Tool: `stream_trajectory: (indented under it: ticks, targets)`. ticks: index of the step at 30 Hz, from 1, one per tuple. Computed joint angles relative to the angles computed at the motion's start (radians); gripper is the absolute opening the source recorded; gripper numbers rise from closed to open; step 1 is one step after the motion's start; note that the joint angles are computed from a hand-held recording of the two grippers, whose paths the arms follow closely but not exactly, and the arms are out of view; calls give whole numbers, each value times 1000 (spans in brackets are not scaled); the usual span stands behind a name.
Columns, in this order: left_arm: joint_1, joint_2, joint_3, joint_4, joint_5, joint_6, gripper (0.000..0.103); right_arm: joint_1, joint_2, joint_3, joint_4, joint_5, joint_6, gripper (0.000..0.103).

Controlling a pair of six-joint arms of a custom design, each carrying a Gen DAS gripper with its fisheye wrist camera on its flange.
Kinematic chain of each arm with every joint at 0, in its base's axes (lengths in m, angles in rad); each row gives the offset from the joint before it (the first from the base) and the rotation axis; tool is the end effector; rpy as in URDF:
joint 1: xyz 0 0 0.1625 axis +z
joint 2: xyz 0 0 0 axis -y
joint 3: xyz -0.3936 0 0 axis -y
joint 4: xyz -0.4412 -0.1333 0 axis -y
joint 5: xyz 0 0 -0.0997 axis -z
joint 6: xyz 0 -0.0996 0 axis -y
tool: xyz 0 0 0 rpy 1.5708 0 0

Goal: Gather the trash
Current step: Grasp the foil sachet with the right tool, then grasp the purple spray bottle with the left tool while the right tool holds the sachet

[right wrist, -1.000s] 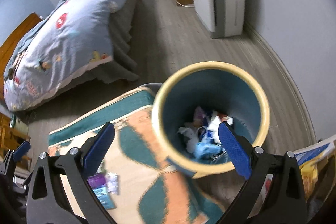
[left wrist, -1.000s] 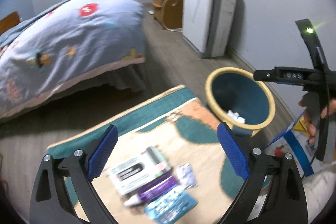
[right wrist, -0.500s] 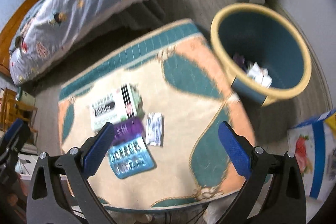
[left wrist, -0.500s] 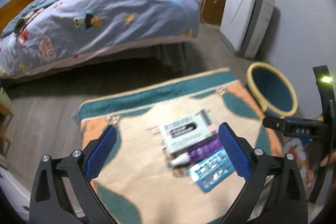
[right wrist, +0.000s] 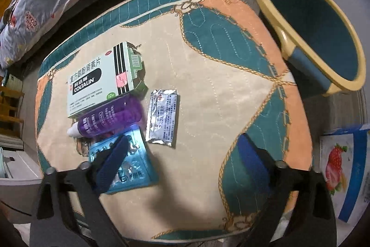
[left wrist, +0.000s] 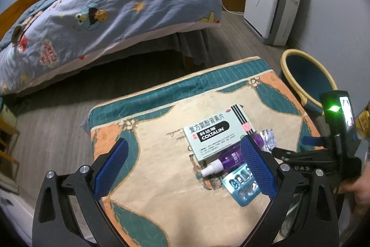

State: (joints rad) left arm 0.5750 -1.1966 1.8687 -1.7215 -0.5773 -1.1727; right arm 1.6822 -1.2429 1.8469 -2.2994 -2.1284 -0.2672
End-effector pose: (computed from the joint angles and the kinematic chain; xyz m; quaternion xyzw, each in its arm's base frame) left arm -0.3424 -0.4802 0.1574 0.0473 0.8570 -0.3011 0.4156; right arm 0.1467 -0.5867 0.2131 0.1637 -0.9456 0.0383 0.2785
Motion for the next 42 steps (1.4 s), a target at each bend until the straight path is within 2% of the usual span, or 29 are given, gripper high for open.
stream_trajectory:
  ticks: [4,8,11,12,16,18,21,25,29,32,37,42]
  targets:
    - [10,24,-15,-12,-8,33,96,-15,15,-13,37,33,2,62]
    - [17,46,-31,0,-15,45,96,-8,32,-16,15,38,-54,55]
    - [20,55,-36,1,-21,54,96,3,52,-19,-23,4,-112,33]
    - [21,56,-37,2,-23,58,96,5,57,-26,-18,-12,-120,22]
    - [27,69,-42,-1,-34,80,96,4,58,-81,99,-29,-71,22]
    - [33,78,-41,-26,-42,113,96,15,61,-119,161,-53,-63,22]
    - [43,101,-44,-64,-59,169,96,34,59,-182,240,-49,-84,22]
    - [64,144,-44,-152,-88,293,96,47,31,-214,253,-1,-149,22]
    - [87,181,-50,-214,-121,370,94,26,20,-219,280,59,-129,22]
    - [105,205,-58,-259,-151,416,84,30,28,-219,261,68,-139,22]
    - [119,243,-70,-281,-161,464,73,25,47,-230,250,66,-136,22]
    - [132,259,-79,-301,-203,509,47,22,56,-240,256,79,-126,22]
